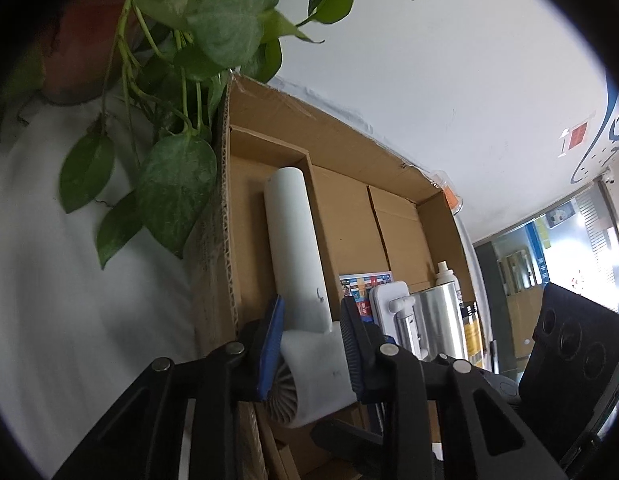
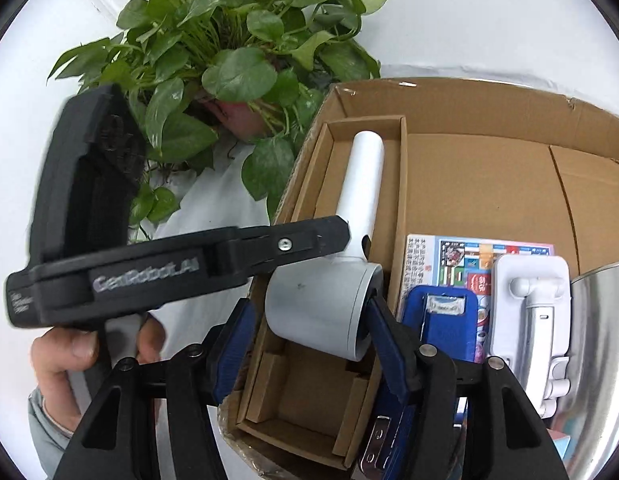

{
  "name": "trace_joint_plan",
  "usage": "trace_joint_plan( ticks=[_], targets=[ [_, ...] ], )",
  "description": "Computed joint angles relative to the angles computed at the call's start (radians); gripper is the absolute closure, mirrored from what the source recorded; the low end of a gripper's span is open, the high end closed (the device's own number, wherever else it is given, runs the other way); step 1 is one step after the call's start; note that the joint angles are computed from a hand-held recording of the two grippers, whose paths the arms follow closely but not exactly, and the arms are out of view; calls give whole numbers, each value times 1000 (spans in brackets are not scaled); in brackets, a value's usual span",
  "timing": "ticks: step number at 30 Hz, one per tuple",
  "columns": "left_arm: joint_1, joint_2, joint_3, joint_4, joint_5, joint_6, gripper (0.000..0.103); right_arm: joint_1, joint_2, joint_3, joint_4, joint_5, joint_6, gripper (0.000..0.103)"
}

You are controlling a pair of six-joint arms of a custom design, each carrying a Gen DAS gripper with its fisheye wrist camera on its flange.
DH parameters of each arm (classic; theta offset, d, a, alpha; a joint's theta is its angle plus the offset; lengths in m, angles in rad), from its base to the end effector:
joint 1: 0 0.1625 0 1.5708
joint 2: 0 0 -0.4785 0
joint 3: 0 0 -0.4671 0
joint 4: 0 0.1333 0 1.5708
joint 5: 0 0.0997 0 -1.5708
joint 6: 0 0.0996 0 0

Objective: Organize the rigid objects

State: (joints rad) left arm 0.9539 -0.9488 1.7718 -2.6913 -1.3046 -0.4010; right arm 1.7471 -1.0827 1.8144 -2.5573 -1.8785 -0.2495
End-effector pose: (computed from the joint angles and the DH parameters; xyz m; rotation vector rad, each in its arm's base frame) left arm -0.2864 -0.6795 0.1463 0.2632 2.9868 -0.5879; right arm 0.2230 -0.6635 0.2063 0.5384 -2.7543 0.3432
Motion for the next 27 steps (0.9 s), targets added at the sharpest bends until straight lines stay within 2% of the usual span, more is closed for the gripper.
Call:
trace_joint_plan(
  ticks=[3,4,5,6,7,8,9,11,12,15,17,22,27],
  targets=[
    [-71,-57,89,-97,160,27,75,5,-60,55,-22,13,-35,43],
    [-100,-72,117,-136,220,38,74,8,-85,82,-47,15,-62,32],
    [-153,-100,171,-203,320,67,72,8,-124,124,-92,18,-101,16],
    [-198,-116,210,-242,405,83,54,8,-159,163,-140,20,-137,10],
    [-253,-131,253,-277,508,93,19,8,-197,208,-203,14,-179,2],
    [-300,-127,286,-322,611,93,6,6,-244,271,-307,-6,-246,1],
    [-354,-121,328,-409,716,115,1,2,-274,316,-393,-32,-299,1],
    [-466,-98,394,-476,897,95,1,-10,-321,383,-523,-104,-376,1],
    [-490,-85,401,-447,931,59,1,-21,-341,399,-536,-117,-387,1],
    [-559,-54,414,-236,1014,-182,1,-55,-396,426,-573,-148,-403,1],
    [-584,-15,396,-159,1051,-287,1,-79,-434,451,-618,-134,-444,1],
    [-626,48,348,-52,1038,-407,1,-118,-550,515,-645,-93,-547,1],
    [-659,60,314,178,1031,-612,1,-158,-680,549,-575,-42,-565,1]
  ],
)
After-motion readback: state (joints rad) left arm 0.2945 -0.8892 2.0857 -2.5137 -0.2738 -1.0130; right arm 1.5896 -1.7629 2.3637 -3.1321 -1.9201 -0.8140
